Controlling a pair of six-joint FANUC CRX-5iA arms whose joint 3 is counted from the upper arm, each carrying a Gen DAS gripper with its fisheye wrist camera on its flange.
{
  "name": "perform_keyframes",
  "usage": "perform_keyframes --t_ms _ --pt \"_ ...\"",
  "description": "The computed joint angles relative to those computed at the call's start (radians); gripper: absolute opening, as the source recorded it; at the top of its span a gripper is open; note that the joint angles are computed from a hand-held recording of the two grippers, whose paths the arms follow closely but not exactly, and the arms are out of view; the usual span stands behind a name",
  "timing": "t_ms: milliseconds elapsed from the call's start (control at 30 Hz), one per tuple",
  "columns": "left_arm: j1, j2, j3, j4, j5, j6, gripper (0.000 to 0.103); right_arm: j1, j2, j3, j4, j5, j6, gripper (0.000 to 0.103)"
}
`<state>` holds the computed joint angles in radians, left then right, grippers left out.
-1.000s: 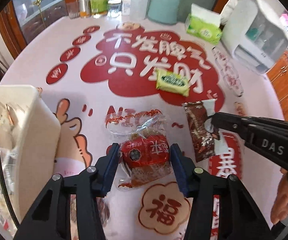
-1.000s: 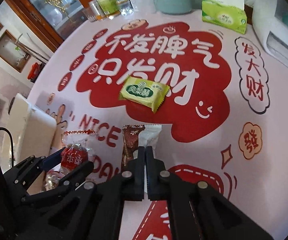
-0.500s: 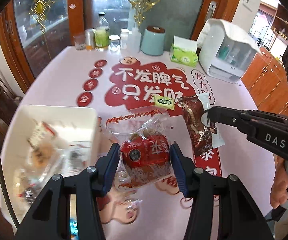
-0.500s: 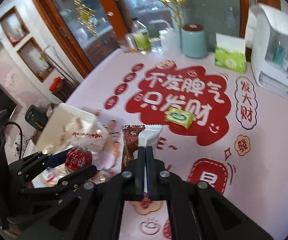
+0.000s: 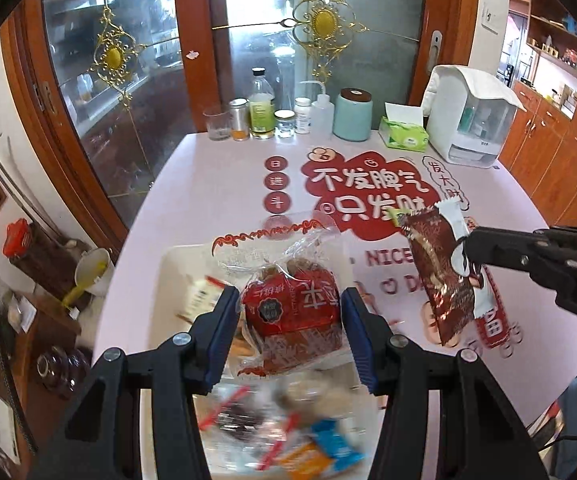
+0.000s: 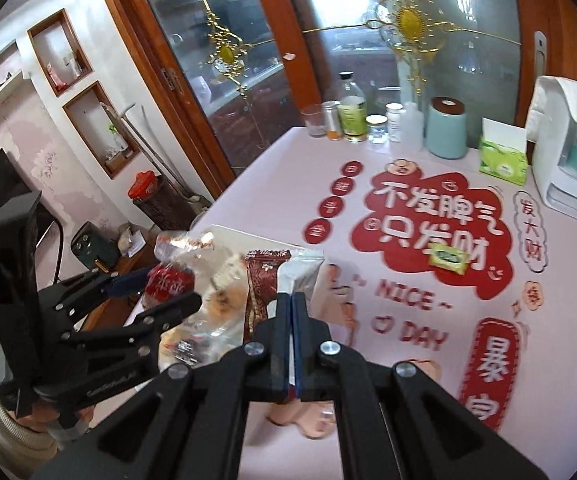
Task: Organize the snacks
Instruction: 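Carry the red-labelled bag and brown wrapper over the white tray, then open both tools to drop the two snacks into the tray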
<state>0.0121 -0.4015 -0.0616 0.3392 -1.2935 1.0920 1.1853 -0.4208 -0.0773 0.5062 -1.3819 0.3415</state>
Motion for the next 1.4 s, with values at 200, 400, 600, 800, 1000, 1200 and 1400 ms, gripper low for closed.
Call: perform_keyframes --t_ms 200,400,600,800,1000,1200,1400 --pt "0.162 -0.001 -0.053 0.105 -0.02 -0.222 0.051 0.015 0.128 0.077 0.004 0.015 -0.036 0.001" --pt "0.252 0.002 -0.111 0.192 -0.036 -0.37 0.052 0.015 0.256 0.182 -0.041 -0.027 -0.027 0.001" --pt "0.299 0.006 -0.161 0.239 -0.048 -0.465 0.054 0.004 0.367 0.291 -0.122 -0.101 0.019 0.001" --pt "0.31 -0.005 -0.196 0.22 -0.012 -0.499 0.07 -0.017 0.445 0.369 -0.208 -0.172 0.047 0.004" --pt "0.347 -0.01 -0.226 0.232 -0.011 -0.529 0.082 -0.025 0.486 0.407 -0.259 -0.245 0.035 0.009" --pt "0.366 -0.006 -0.237 0.243 -0.024 -0.539 0.083 -0.02 0.502 0.423 -0.269 -0.279 0.012 0.028" --pt "0.367 -0.013 -0.242 0.247 -0.036 -0.538 0.083 -0.011 0.499 0.423 -0.265 -0.292 -0.018 0.031"
